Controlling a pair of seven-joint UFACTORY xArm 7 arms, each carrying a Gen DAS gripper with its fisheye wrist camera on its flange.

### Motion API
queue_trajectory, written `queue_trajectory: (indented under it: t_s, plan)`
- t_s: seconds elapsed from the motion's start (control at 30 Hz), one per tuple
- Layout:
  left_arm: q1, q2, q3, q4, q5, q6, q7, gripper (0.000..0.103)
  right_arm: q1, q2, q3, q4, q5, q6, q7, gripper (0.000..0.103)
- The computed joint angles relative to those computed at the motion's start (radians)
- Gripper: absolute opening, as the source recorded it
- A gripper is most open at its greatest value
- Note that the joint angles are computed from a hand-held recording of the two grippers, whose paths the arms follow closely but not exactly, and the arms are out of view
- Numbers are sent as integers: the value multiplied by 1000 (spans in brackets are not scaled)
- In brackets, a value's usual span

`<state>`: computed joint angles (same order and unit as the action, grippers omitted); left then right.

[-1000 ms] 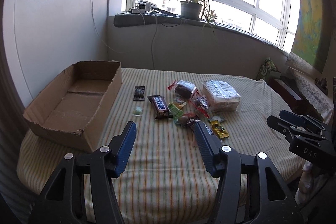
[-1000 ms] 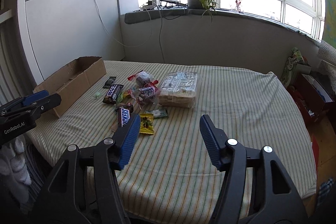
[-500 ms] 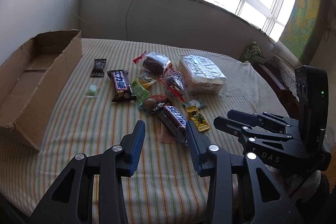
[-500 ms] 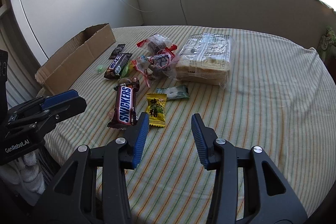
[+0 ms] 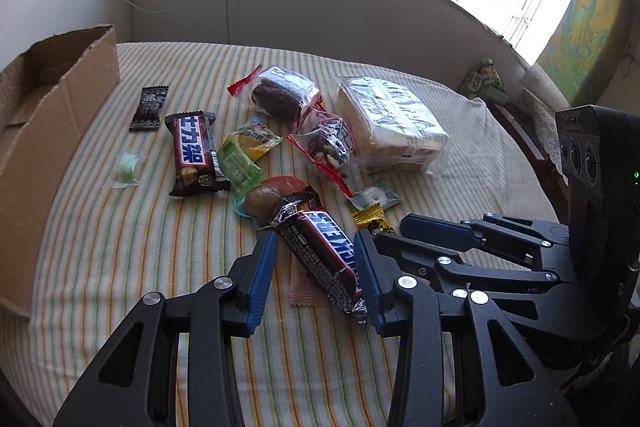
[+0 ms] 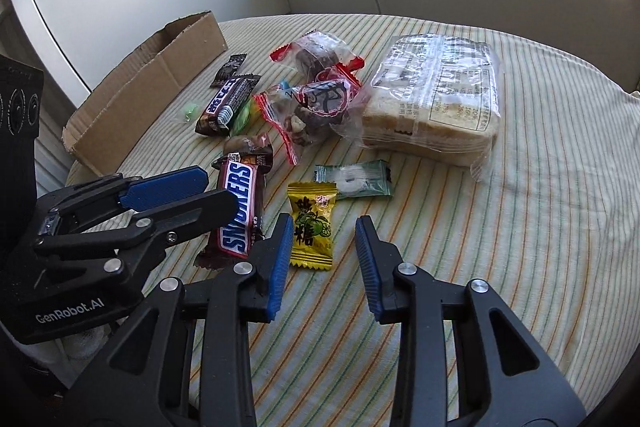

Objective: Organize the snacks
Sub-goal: 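Grasp the dark Snickers bar with the left tool while the right tool grasps the yellow packet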

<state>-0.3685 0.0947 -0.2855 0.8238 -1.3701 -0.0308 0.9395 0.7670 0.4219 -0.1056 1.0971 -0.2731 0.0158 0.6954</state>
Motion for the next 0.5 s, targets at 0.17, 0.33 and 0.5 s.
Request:
queue_trajectory:
  t_s: [0.17,0.33,0.5]
  plan:
    - [21,11,16,16,26,74,-22,39,-62,16,66,43,-2,58,-58,34]
    - [31,8,34,19,47,135,-41,39,-102,30,113,74,-4,94,-127,34]
    - [19,18,33,16,161,122,-127,37,-84,32,99,85,-38,121,-147,19]
